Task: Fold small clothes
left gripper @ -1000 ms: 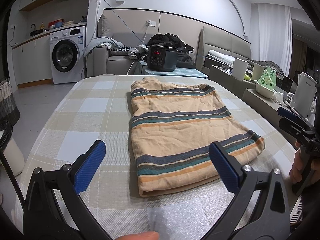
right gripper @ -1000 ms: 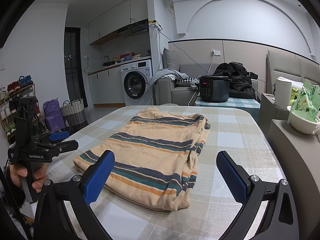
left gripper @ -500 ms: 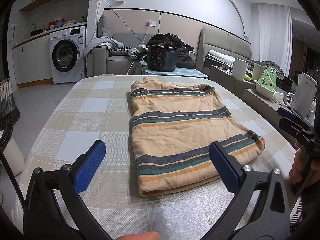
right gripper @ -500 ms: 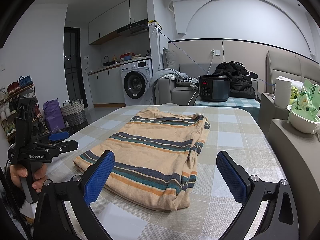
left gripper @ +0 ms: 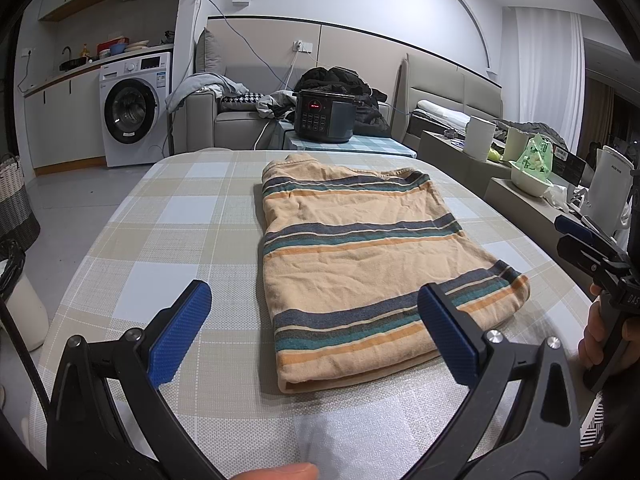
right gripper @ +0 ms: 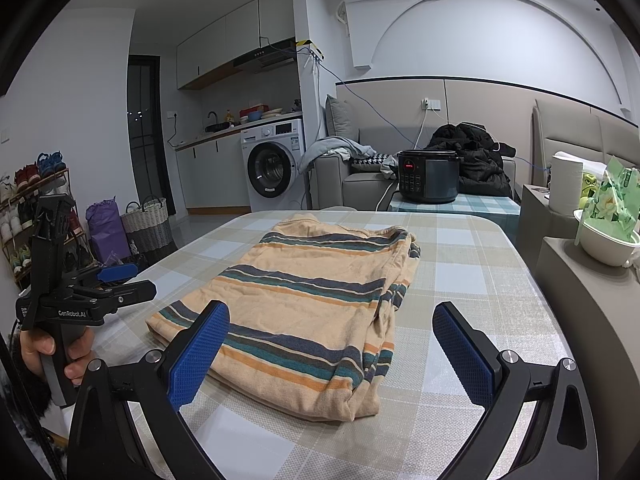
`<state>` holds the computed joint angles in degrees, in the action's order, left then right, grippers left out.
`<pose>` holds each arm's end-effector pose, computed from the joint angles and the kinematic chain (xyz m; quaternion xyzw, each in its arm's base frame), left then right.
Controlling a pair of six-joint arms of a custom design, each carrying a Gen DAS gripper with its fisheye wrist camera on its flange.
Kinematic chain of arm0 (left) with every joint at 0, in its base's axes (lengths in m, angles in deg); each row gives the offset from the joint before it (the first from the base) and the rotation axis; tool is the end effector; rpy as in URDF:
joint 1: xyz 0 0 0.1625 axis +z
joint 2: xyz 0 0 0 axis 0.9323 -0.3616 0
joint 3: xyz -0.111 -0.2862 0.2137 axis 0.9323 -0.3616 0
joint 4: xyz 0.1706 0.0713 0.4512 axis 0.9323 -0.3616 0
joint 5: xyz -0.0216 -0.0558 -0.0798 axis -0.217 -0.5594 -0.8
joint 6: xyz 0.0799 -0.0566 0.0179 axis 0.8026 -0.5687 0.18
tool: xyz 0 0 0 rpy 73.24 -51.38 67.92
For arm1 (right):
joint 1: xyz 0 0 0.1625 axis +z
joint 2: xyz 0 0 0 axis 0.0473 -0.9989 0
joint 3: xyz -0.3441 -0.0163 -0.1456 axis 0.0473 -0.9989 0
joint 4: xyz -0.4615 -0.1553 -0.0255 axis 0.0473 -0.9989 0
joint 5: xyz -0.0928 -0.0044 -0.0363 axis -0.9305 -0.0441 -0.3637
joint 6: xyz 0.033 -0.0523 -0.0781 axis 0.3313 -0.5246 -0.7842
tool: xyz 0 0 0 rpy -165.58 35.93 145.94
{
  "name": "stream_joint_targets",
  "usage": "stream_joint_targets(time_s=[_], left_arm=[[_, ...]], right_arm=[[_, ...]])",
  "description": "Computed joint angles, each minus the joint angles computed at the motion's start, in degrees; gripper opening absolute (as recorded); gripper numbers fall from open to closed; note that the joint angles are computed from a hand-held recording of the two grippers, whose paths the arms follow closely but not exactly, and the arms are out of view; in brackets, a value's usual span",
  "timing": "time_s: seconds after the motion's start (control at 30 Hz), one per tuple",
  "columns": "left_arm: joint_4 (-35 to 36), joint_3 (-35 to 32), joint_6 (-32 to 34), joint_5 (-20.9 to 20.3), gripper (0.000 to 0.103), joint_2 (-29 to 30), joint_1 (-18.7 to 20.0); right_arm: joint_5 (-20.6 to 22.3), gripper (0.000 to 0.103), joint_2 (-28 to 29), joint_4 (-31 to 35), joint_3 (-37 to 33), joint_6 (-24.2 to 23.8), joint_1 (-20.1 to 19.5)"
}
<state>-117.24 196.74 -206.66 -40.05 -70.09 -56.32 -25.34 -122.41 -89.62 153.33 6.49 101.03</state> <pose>-0.2971 -0.2964 0.2512 0.0210 0.7669 -0.5298 0.3616 0.2526 -0.4182 0.2509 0.5051 -0.7994 0.3233 0.0374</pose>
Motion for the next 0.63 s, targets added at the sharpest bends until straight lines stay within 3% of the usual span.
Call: stream_joint_targets(time_s=[0.63], left_arm=[[2.8,-0.8,-3.7,-0.6,0.102,1.5,0.0]], right_arm=[[-0.2,0.103,0.0,0.0,0.0,0.1,0.1]])
